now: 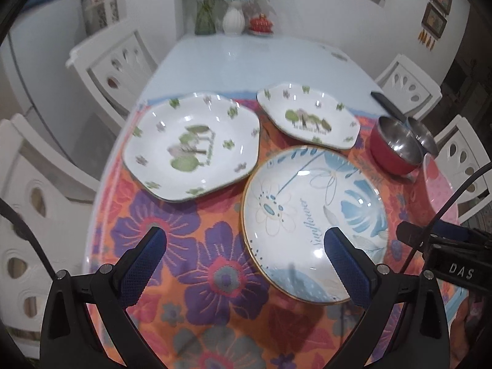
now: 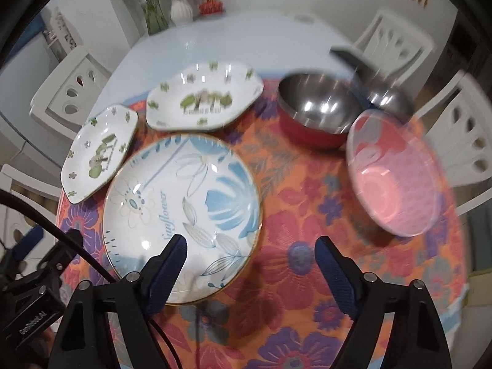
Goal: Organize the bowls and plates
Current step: 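Move both grippers toward the rim of the white Sunflower plate, then close both grippers on the Sunflower plate rim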
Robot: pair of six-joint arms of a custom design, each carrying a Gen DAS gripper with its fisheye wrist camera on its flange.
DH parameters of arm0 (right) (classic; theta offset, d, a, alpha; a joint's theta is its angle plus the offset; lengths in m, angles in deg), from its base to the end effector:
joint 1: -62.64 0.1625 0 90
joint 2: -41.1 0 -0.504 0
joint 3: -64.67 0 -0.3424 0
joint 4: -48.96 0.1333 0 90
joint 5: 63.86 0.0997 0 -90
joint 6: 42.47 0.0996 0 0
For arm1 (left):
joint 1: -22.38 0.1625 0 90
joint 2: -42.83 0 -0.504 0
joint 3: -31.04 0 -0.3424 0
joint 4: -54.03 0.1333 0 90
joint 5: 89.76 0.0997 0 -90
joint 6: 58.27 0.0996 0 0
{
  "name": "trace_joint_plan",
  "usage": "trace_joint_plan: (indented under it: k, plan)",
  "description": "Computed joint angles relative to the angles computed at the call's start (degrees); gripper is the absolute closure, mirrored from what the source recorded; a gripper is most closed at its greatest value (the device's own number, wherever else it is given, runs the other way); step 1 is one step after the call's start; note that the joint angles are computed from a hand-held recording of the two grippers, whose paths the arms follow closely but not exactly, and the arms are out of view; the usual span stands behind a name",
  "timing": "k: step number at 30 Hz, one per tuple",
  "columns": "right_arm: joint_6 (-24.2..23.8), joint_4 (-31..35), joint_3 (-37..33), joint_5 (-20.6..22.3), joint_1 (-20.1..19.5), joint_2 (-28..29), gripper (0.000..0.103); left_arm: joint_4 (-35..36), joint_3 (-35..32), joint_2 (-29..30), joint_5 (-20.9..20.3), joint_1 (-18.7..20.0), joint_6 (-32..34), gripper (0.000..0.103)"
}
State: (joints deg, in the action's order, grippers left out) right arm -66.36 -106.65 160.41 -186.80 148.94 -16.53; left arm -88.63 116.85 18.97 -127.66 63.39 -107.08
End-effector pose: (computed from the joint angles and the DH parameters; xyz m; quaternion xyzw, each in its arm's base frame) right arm 0.0360 -0.6700 0.3488 0.0969 -0.9289 0.1557 0.3218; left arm -0.3971 -0.6261 -0.0123 0.0370 0.8954 -0.2820 0.3426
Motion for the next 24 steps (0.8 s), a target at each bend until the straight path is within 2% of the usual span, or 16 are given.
trace_joint_plan:
  k: [3,5,7,9,13,17,21,24]
  plan:
    - [3.66,5.74,-2.82,1.94,-1.61,1.17,0.029,-1.27,-0.7,0.9,-2.77,1.57,1.83,0.008]
    - [4.56,6.3,-3.89,1.68,-2.17,2.16,0.03,-1.11,-1.33,1.45,-3.64,2.24,2.23,0.008]
    - [4.2,6.35,-4.87,1.59,-2.42,3.21,0.033,-1.45,-2.07,2.1,-4.47,3.02,3.23,0.012]
    - [3.41,6.26,-5.94,1.15,-2.48,4.32,0.037,-0.67,-3.06,2.64,-5.22,3.67,3.43,0.023]
    - [2.34,7.4,-8.39,1.9,-2.82,6.08,0.052,-1.08,-4.05,3.41,-6.72,4.87,3.71,0.033]
    - [1.22,7.79,-9.87,2.84,-3.22,7.29,0.058,-2.43,-4.2,3.71,-9.53,6.0,4.22,0.061]
    - [0.93,10.31,-11.28,5.03,-3.99,7.79,0.072,-6.65,-2.84,3.6,-10.48,6.36,5.44,0.066]
    - [0.37,10.57,-11.49,6.91,-4.57,7.74,0.073,-8.66,-2.27,3.49,-11.23,6.69,6.08,0.066]
